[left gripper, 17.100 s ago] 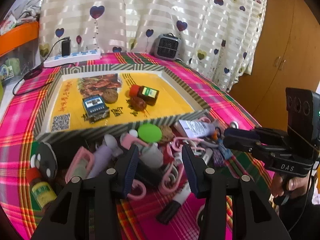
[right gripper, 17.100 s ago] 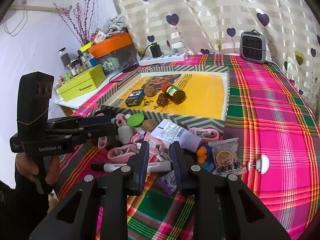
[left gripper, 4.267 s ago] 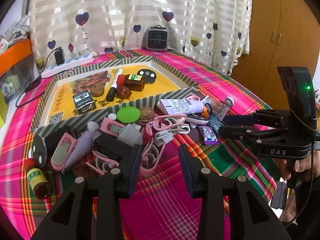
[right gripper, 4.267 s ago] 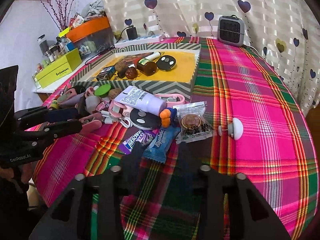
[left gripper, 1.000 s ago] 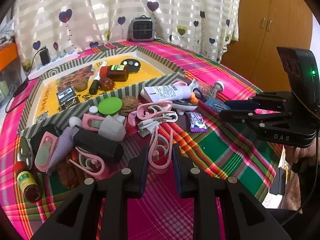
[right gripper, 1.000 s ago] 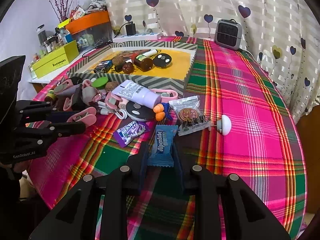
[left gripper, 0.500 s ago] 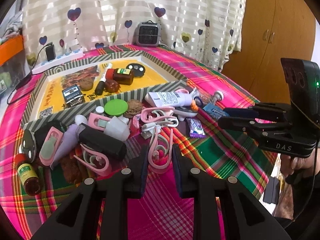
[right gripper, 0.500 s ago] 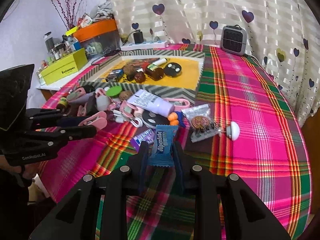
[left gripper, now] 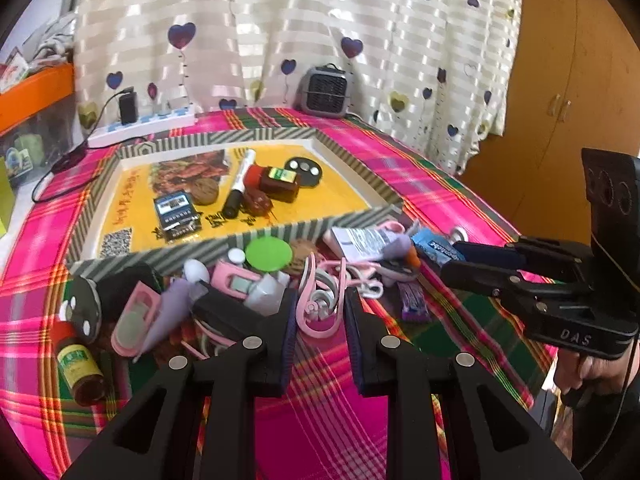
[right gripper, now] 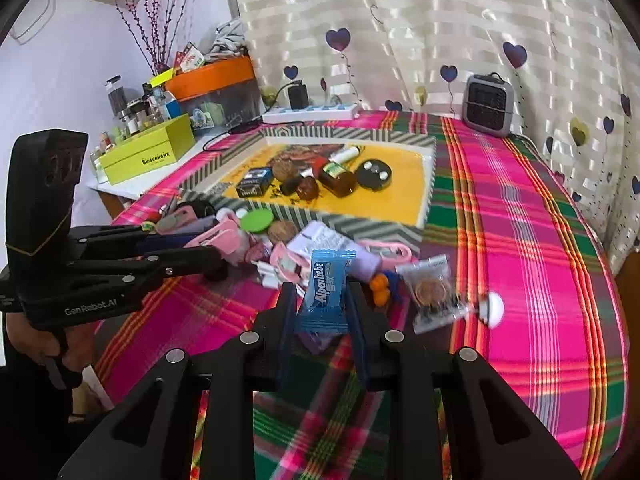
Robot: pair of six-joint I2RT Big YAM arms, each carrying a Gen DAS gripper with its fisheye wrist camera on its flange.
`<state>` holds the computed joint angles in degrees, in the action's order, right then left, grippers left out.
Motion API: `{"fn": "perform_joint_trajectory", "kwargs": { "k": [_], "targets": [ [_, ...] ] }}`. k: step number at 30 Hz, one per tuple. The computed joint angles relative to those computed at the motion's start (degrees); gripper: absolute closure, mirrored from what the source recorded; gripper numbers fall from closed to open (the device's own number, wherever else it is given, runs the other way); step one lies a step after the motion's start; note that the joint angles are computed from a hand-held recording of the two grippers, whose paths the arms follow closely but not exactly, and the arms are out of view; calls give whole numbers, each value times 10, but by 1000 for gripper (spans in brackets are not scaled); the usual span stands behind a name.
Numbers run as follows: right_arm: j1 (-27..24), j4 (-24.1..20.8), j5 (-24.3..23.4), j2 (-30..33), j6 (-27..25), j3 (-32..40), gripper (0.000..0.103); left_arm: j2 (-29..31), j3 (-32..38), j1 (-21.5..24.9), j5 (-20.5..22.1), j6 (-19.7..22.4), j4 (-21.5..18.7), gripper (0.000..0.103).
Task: Organize objects
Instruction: 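Carry the candy in the right tool and hook in the left tool over the tray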
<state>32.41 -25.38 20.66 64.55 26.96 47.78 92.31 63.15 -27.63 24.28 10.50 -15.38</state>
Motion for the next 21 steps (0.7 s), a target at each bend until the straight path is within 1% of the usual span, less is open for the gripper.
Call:
{"fn": "perform_joint_trajectory", "kwargs": {
  "k": [5,13,21],
  "targets": [
    [-3,10,-5,11,-6,9,103,8,10,-2,-11,-5,-1,82],
    [-10,13,-13,28,-17,27,103,25,36,-1,-27,-9,-9,82],
    [-20,17,-18,40,-32,45,103,34,57,0,-28,-11,-12,82]
  ]
}}
